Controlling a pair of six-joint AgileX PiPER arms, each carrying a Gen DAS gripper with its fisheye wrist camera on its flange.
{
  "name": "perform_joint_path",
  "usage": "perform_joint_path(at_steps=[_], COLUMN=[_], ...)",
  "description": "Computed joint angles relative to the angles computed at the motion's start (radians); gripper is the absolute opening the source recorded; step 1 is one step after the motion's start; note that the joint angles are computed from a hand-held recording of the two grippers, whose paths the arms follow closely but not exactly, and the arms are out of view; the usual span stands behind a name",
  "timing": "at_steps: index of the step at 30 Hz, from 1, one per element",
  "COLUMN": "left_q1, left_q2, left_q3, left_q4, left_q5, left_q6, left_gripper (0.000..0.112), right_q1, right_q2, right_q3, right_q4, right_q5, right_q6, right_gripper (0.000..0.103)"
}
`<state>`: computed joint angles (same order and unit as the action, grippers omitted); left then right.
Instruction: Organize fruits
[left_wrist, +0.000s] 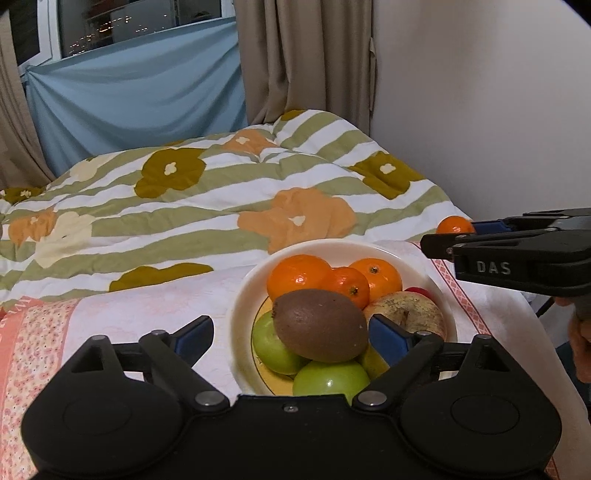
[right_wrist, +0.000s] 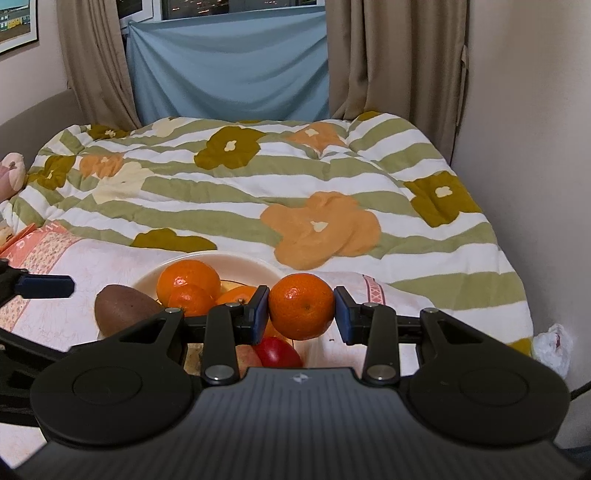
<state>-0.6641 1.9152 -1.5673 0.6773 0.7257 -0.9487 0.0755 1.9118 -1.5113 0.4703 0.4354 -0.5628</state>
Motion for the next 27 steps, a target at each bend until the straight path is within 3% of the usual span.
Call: perform_joint_path(at_steps=[11, 12, 15, 22, 27], left_q1=[-0.008, -0.01, -0.012, -0.023, -0.038], left_q2=[0.002, 0.002, -0.001, -0.04, -0.12], left_q3=[0.007, 0.006, 0.012, 0.044, 0.107], left_q4=[0.019, 0.019, 0.015, 0.042, 0.09], left_q5=[0.034, 0.041, 0.049, 0.058, 0.056], left_q6=[-0.033, -0.036, -0.039, -0.064, -0.105], left_gripper=[0.095, 0.095, 0.095, 0.095, 0.095], right_q1=[-0.01, -0.014, -0.017, -0.018, 0.002], right_q2=[0.122, 0.128, 0.133, 0.071, -0.043], right_q3=[-0.106, -0.111, -0.114, -0.058, 0.019], right_q4=[0.044, 0.064, 0.072, 0.08, 0.033], right_q5=[0.047, 0.052, 0.059, 0.03, 0.008], right_q6=[-0.042, -0.056, -0.06, -0.066, -0.004], right_gripper=[0.053, 0.06, 0.063, 0.065, 0.065])
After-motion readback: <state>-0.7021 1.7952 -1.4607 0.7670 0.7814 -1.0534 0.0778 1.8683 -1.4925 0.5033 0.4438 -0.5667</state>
